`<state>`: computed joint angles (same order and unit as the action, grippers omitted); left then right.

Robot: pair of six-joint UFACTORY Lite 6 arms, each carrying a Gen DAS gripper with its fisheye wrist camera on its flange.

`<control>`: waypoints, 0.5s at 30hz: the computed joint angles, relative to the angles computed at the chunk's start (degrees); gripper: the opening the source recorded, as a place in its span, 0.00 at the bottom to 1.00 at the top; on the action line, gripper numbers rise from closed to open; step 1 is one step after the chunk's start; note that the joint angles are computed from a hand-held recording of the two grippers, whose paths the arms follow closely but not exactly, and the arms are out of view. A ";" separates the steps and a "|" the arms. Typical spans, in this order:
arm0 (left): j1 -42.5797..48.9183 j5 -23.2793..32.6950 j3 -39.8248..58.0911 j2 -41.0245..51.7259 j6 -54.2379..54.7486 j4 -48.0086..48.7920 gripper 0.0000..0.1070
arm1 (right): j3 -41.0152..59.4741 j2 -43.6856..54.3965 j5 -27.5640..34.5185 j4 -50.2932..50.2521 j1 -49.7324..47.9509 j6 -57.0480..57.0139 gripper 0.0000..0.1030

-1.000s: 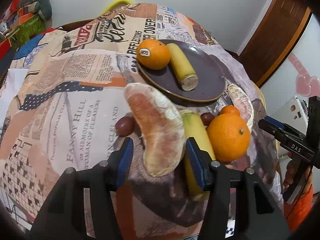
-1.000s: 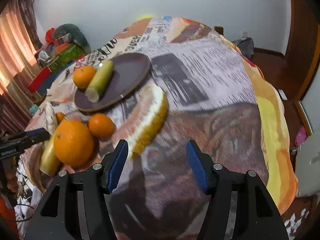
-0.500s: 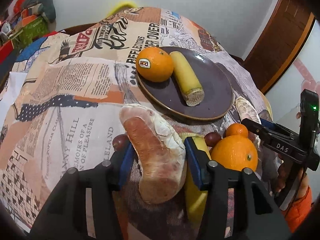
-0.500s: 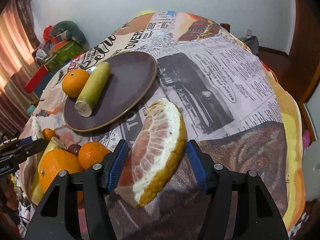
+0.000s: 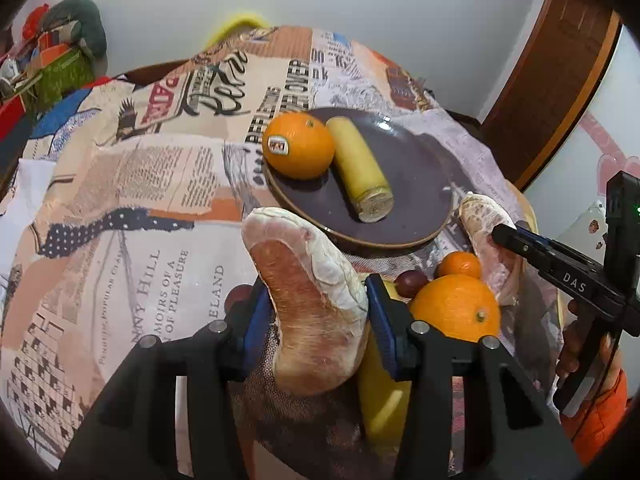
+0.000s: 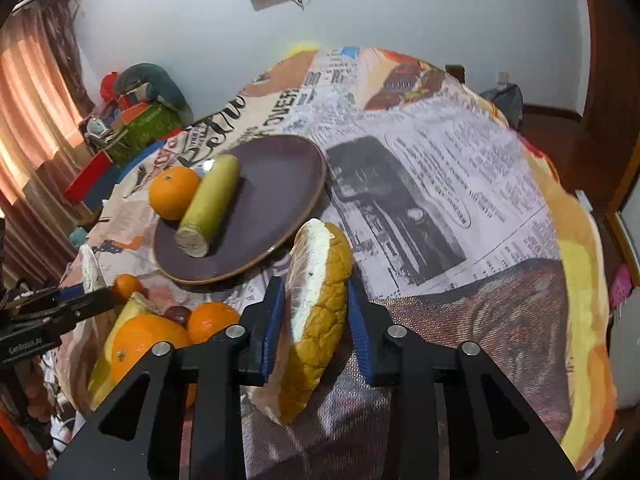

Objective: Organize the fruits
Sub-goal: 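Carry both pomelo segments onto the dark plate beside the orange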

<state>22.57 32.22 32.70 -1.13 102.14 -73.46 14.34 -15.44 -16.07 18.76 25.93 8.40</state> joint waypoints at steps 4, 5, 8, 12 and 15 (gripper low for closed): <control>1.23 2.09 -0.75 -4.01 -2.57 2.41 0.43 | -0.61 -4.16 1.03 15.50 3.94 -14.49 0.23; 1.53 2.58 -0.89 -4.94 -3.06 2.90 0.42 | -0.82 -5.28 1.14 19.34 4.91 -17.94 0.22; 2.46 4.24 -0.88 -7.43 -4.72 4.39 0.42 | -1.32 -8.94 1.33 31.34 7.17 -29.10 0.22; 2.73 5.79 -0.24 -9.75 -6.66 5.38 0.41 | -1.93 -13.47 1.01 43.44 8.84 -41.24 0.21; 2.49 6.85 0.77 -10.42 -7.99 5.78 0.41 | -1.92 -15.47 0.89 47.94 9.09 -45.85 0.21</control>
<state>25.06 39.07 33.47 -11.55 94.15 -67.67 12.42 -30.90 -15.17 66.70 35.02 -37.46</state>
